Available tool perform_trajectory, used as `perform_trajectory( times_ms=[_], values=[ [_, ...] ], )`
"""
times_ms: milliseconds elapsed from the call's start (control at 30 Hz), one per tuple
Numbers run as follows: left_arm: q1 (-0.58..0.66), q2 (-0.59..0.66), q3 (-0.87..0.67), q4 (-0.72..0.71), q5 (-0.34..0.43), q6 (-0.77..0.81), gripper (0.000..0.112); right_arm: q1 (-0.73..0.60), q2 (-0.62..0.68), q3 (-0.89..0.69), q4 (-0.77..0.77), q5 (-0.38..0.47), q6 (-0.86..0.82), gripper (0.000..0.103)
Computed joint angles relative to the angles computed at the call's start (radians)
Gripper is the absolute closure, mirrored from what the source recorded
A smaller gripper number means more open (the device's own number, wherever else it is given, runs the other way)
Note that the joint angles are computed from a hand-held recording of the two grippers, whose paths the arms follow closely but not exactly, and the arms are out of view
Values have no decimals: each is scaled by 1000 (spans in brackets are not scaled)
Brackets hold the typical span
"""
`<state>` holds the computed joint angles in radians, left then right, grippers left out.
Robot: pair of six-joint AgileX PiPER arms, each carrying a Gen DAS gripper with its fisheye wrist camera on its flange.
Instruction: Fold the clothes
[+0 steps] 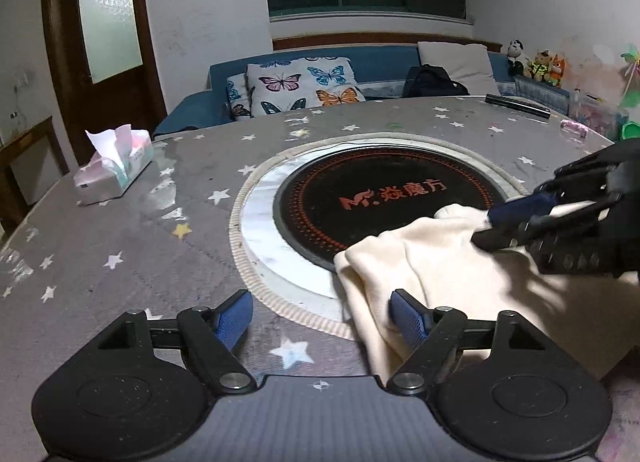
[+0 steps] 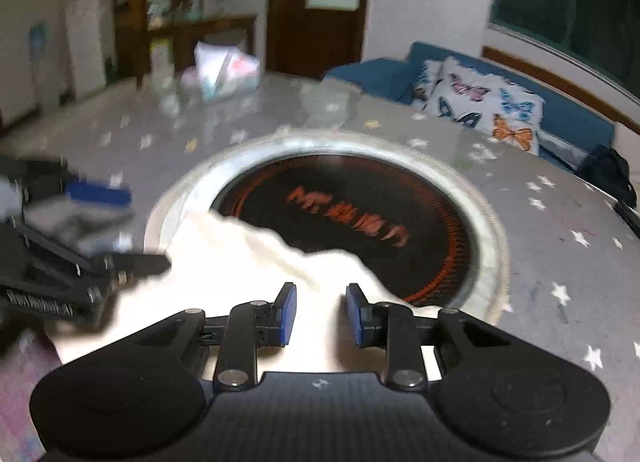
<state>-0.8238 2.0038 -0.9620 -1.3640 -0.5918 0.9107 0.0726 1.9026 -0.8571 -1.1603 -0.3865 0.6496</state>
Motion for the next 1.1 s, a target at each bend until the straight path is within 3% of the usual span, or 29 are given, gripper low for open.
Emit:
perform_trajectory(
  times_ms=[67, 267, 400, 567, 667, 800, 1000, 1100],
  values=[
    [6, -1, 3, -1, -3, -9, 33, 16, 4, 1, 84, 6, -73, 75],
    [33, -20, 15, 46, 8, -54, 34, 37, -6, -10, 4, -11, 37, 75],
    [48, -4, -21, 49, 33, -17, 34, 85, 27, -39, 101, 30, -35, 75],
    [88, 36, -67, 14, 68, 33, 33, 95, 61, -116, -103, 43, 193, 75],
    [108, 33, -65, 23, 85, 24, 33, 112, 60, -109, -22, 57, 83, 75],
    [123, 30, -63, 6, 84, 46, 34, 86, -35, -10, -30, -1, 57, 75],
    [127, 36, -71, -44, 68, 93, 34, 90, -156, 159, -162, -94, 67, 75],
    [110, 13, -58, -51, 33, 77, 34, 123, -200, 256, -82, -129, -66, 74]
  ],
)
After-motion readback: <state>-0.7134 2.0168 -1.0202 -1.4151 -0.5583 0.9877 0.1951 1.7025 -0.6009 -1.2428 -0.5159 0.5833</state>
